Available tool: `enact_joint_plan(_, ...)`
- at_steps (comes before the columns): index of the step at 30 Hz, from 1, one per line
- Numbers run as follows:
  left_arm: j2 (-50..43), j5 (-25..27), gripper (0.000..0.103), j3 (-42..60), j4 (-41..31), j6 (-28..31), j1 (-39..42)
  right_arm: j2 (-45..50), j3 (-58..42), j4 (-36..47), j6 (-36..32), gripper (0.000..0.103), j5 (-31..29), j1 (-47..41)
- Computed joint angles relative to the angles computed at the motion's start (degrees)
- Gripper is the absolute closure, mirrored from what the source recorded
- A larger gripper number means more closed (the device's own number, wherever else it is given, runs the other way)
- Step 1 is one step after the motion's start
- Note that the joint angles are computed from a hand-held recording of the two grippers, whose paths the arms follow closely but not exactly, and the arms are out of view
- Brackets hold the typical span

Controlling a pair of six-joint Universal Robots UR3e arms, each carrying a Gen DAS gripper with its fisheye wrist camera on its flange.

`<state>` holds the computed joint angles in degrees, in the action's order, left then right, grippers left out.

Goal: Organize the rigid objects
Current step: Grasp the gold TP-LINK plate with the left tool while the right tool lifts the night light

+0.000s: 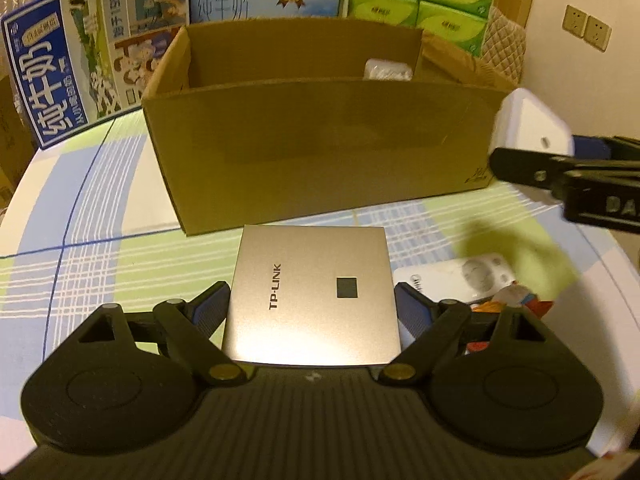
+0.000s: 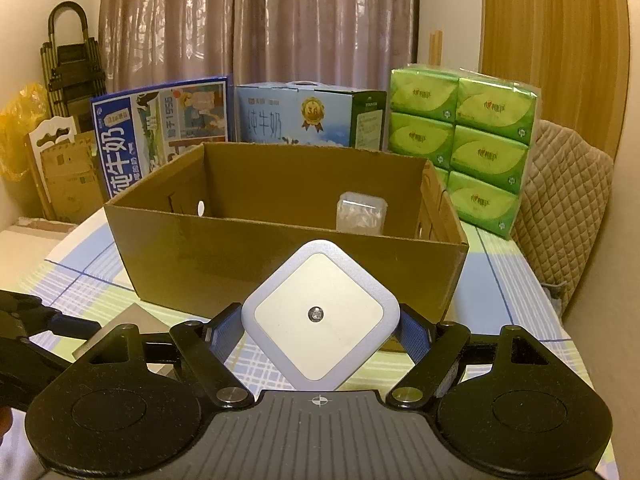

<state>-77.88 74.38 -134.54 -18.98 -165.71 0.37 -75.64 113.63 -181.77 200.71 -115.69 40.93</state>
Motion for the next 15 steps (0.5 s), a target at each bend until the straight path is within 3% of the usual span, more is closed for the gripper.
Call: enact_joint_plan(15,6.3,0.8,0.018,2.0,-4.1,-1.6,-2.0,1.2,-2.5,0.7,0.6,0.026,-1.2,1.3)
